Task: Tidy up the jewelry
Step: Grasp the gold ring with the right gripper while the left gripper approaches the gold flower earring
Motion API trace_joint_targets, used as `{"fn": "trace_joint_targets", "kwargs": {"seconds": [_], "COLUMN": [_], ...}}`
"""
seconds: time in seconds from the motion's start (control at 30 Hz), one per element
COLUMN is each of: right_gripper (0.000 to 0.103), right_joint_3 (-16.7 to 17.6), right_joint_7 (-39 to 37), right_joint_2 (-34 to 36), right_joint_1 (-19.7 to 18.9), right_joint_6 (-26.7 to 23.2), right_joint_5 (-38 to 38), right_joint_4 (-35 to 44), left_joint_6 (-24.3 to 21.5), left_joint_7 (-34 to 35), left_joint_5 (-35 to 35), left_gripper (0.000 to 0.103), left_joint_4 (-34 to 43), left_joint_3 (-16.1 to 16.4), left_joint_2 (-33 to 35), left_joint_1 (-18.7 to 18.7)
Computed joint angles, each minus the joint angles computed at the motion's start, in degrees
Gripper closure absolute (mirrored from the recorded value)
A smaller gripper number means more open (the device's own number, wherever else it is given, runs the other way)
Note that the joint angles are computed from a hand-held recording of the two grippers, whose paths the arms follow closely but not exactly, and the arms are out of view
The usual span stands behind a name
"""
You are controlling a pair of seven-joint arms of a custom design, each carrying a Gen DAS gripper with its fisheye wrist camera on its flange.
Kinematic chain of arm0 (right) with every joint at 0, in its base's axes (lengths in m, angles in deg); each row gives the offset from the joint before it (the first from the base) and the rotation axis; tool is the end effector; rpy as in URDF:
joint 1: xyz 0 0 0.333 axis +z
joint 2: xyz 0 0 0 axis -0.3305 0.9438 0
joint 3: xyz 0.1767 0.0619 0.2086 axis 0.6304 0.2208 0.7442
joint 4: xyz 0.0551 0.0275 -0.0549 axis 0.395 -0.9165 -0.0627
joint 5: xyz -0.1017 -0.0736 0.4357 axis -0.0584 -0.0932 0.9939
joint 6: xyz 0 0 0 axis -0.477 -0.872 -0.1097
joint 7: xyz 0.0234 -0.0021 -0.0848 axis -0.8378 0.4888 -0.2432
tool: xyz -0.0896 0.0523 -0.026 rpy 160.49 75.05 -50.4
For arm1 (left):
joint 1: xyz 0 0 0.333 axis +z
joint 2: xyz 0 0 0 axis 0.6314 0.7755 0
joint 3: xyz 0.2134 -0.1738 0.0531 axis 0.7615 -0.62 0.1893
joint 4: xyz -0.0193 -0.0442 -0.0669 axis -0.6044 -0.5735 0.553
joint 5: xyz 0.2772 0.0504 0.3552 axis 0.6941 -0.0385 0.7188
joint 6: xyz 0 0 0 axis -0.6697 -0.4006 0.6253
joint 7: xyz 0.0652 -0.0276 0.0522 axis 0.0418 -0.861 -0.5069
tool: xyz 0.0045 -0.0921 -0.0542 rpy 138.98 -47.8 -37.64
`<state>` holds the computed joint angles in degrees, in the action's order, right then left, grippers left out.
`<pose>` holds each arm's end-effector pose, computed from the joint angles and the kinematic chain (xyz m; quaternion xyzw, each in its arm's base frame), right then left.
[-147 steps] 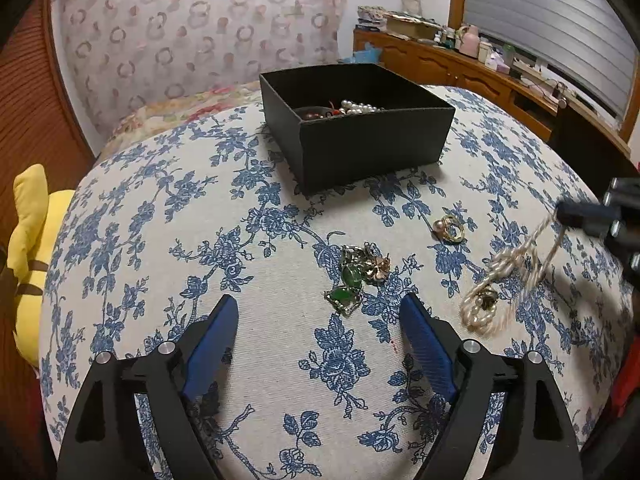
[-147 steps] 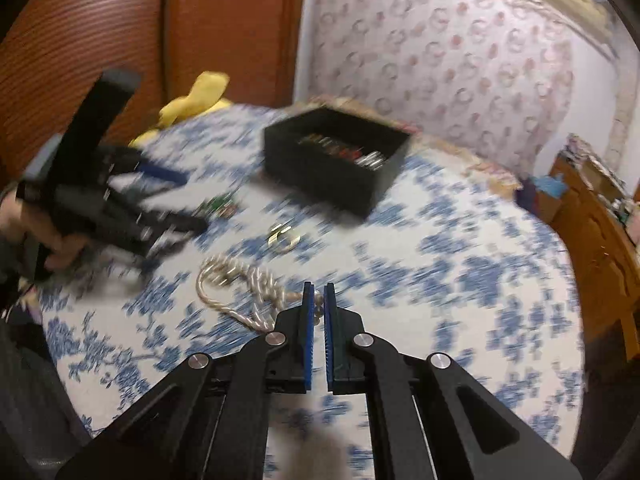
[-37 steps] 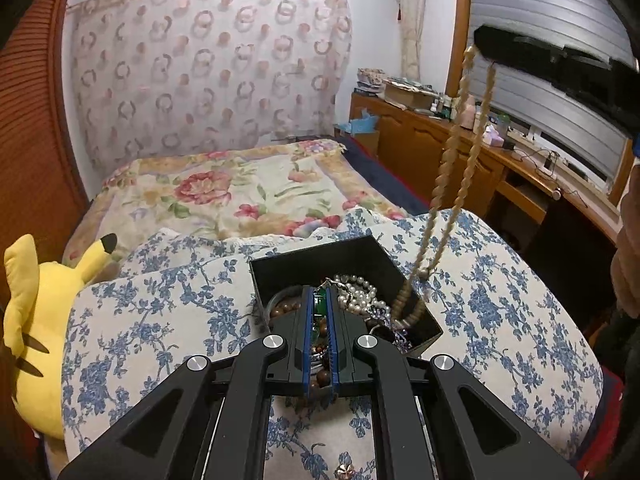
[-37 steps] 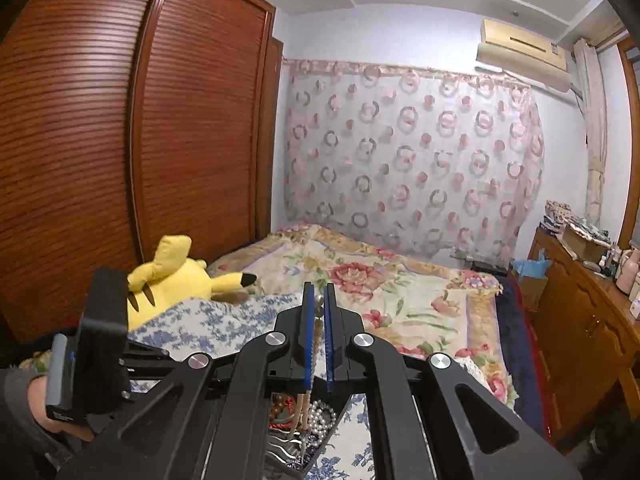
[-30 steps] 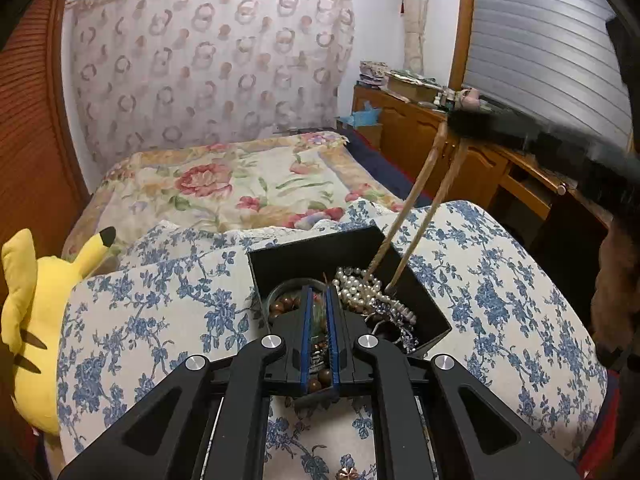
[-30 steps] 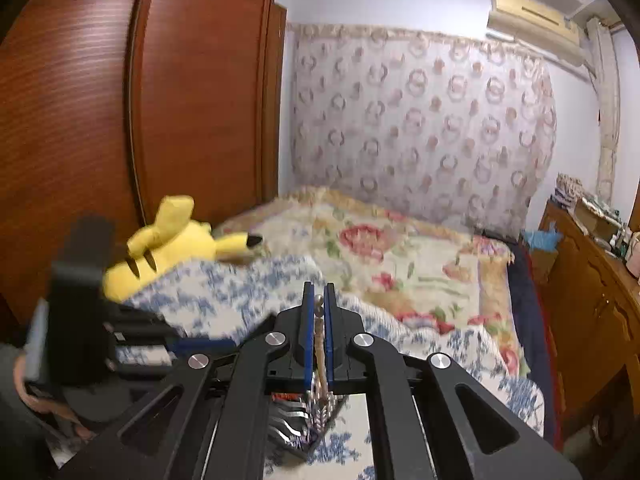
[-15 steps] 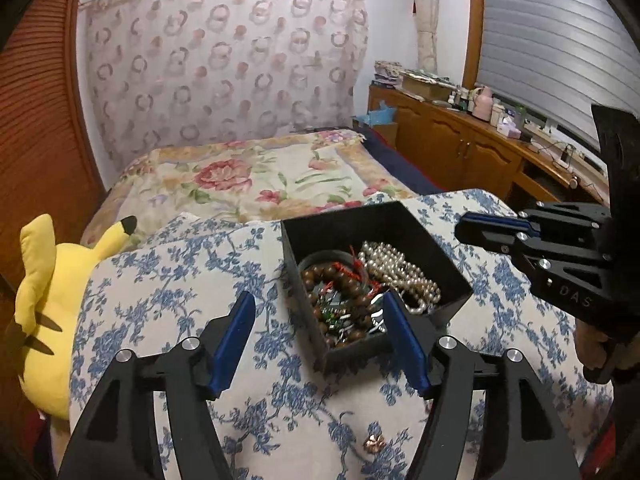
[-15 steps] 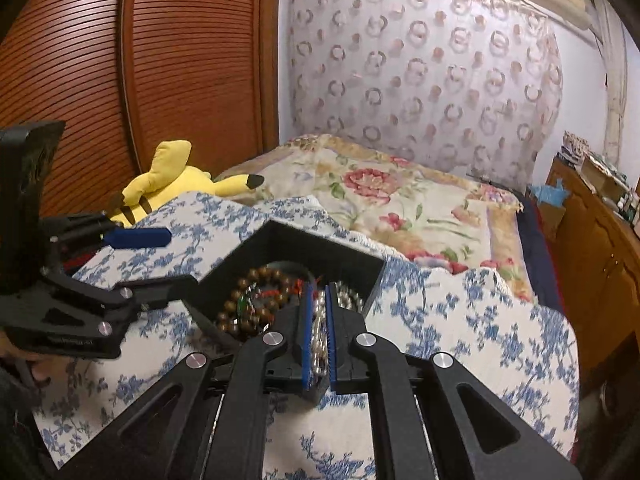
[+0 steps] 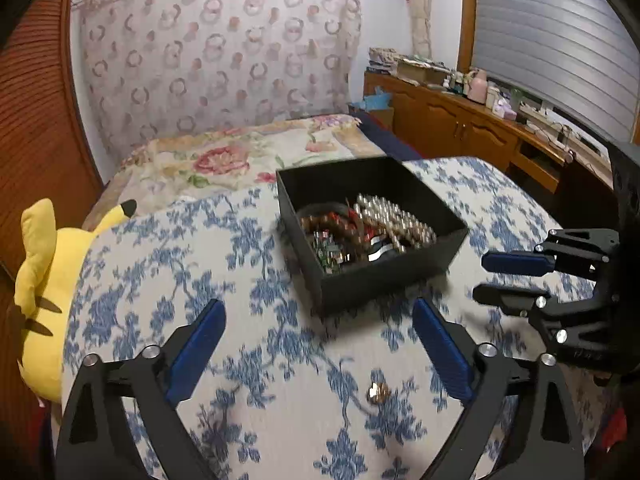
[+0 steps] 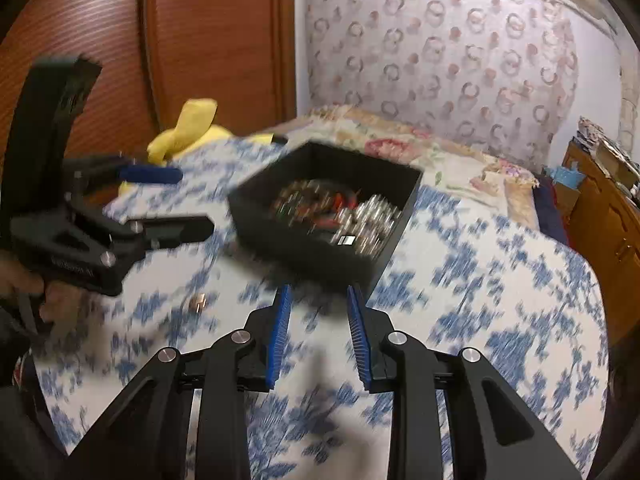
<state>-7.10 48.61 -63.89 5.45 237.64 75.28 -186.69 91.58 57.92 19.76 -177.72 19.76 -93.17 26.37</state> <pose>0.5050 0.1932 0.4689 -0.8114 0.4369 -0.1806 0.3438 0.5142 -0.2799 0.4803 -0.5320 0.7474 -0.3295 0.2232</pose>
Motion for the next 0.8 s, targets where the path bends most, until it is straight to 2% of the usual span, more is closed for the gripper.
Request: {"fn": "trace_joint_targets", "kwargs": {"seconds": [0.07, 0.3, 0.47, 0.57, 0.63, 0.67, 0.8], "right_gripper": [0.06, 0.06, 0.06, 0.06, 0.07, 0.081, 0.081], "right_joint_3": [-0.1, 1.0, 2.7, 2.5, 1.6, 1.8, 2.3], "right_joint_7": [-0.7, -1.7, -0.9, -1.5, -3.6, -3.9, -4.4], "right_joint_2": [-0.4, 0.2, 2.4, 3.4, 3.6, 3.6, 2.9], "right_joint_1": [0.5, 0.7, -0.5, -0.5, 0.3, 0.0, -0.6], "right_joint_6": [-0.9, -4.1, -5.6, -6.1, -6.9, -6.8, -6.8], "right_joint_5": [0.3, -0.7, -3.5, -3.1, -1.1, -1.1, -1.4], "right_joint_4": [-0.7, -0.6, 1.5, 2.6, 3.0, 3.0, 2.4], "left_joint_6": [-0.5, -2.4, -3.3, -3.4, -3.7, -3.8, -4.4], "left_joint_7": [2.1, 6.8, 10.8, 11.6, 12.3, 12.5, 13.4], "left_joint_5": [-1.8, -5.8, -9.1, -10.0, -10.9, -11.3, -12.3], "left_gripper": [0.01, 0.008, 0.008, 0.008, 0.008, 0.008, 0.008], "left_joint_4": [-1.3, -4.9, -6.1, -6.3, -6.2, -6.1, -5.5], "left_joint_3": [0.9, 2.0, 3.1, 2.8, 2.9, 2.9, 2.8], "left_joint_2": [-0.7, -3.0, -3.6, -3.8, -3.6, -3.4, -2.9], "left_joint_1": [-1.2, -2.8, -4.3, -4.2, -4.4, -4.4, -4.7]}}
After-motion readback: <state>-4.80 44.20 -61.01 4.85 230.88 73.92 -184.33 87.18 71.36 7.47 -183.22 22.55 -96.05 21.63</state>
